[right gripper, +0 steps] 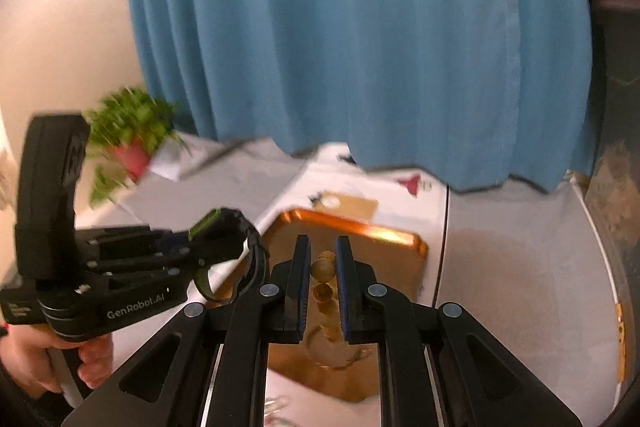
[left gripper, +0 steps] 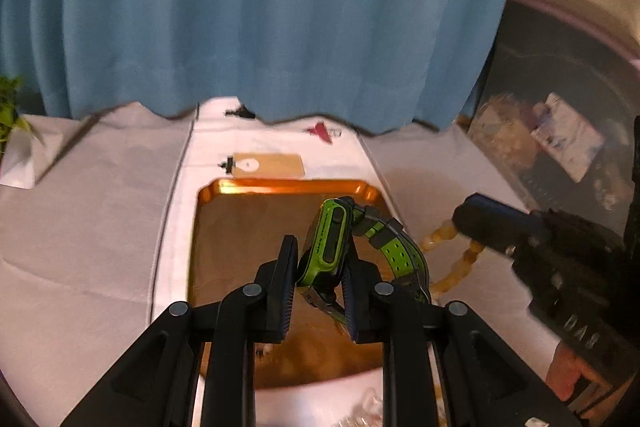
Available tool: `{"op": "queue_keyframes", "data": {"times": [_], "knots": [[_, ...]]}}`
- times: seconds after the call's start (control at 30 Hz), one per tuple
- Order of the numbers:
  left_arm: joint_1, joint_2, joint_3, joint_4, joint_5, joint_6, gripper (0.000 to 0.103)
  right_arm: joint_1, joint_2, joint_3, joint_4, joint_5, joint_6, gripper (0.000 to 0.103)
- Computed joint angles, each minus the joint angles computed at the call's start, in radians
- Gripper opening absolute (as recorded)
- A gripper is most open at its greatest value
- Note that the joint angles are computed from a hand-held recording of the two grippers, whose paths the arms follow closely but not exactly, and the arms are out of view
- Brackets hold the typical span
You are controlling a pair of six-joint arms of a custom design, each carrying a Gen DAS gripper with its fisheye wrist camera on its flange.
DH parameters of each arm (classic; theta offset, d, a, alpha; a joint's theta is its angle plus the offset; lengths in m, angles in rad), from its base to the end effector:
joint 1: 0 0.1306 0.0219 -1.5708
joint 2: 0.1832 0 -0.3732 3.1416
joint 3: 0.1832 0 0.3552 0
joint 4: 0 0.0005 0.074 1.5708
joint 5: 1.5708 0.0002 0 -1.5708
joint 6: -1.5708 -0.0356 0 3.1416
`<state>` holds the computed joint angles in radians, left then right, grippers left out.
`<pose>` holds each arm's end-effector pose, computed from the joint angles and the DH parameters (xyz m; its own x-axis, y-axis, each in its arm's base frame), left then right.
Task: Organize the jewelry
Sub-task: 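Carry the watch with the left gripper into the tray while the right drops the amber bracelet there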
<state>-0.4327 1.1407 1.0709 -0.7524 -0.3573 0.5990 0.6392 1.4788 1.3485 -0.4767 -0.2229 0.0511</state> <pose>0.3300 -0.1392 0.3889 -0.6490 -0.2821 -0.7066 -0.2290 0.9581 -0.1721 0.3947 0.3026 0.3939 -0.4200 -0.3743 -0.8267 -0.7499 0.6562 0.0840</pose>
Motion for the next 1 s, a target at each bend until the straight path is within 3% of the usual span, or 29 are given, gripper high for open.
{"op": "queue_keyframes", "data": {"times": [0.23, 0.4, 0.53, 0.6, 0.67, 0.77, 0.83, 1.0], "knots": [[0.100, 0.166, -0.027, 0.081, 0.101, -0.002, 0.018, 0.006, 0.180, 0.064, 0.004, 0.041, -0.002, 0.013], [0.136, 0.241, -0.029, 0.064, 0.133, 0.028, 0.015, 0.003, 0.253, 0.081, -0.007, 0.060, -0.055, 0.013], [0.131, 0.251, -0.006, 0.023, 0.146, 0.015, 0.017, 0.002, 0.283, 0.112, -0.093, 0.034, -0.107, 0.015], [0.122, 0.244, 0.005, -0.013, 0.143, 0.039, 0.027, 0.002, 0.269, 0.105, -0.126, -0.005, -0.102, 0.027], [0.108, 0.208, -0.003, -0.028, 0.118, 0.068, 0.061, 0.007, 0.208, 0.041, -0.086, -0.006, -0.095, 0.058], [0.060, 0.086, -0.063, -0.001, 0.039, 0.087, 0.081, 0.012, 0.086, -0.073, -0.004, 0.036, -0.124, 0.071], [0.019, 0.021, -0.086, -0.017, -0.010, 0.099, 0.083, 0.010, 0.004, -0.147, 0.043, 0.016, -0.154, 0.075], [-0.135, -0.136, -0.123, -0.119, -0.129, 0.191, 0.084, 0.047, -0.212, -0.303, 0.085, 0.087, -0.156, 0.087]]}}
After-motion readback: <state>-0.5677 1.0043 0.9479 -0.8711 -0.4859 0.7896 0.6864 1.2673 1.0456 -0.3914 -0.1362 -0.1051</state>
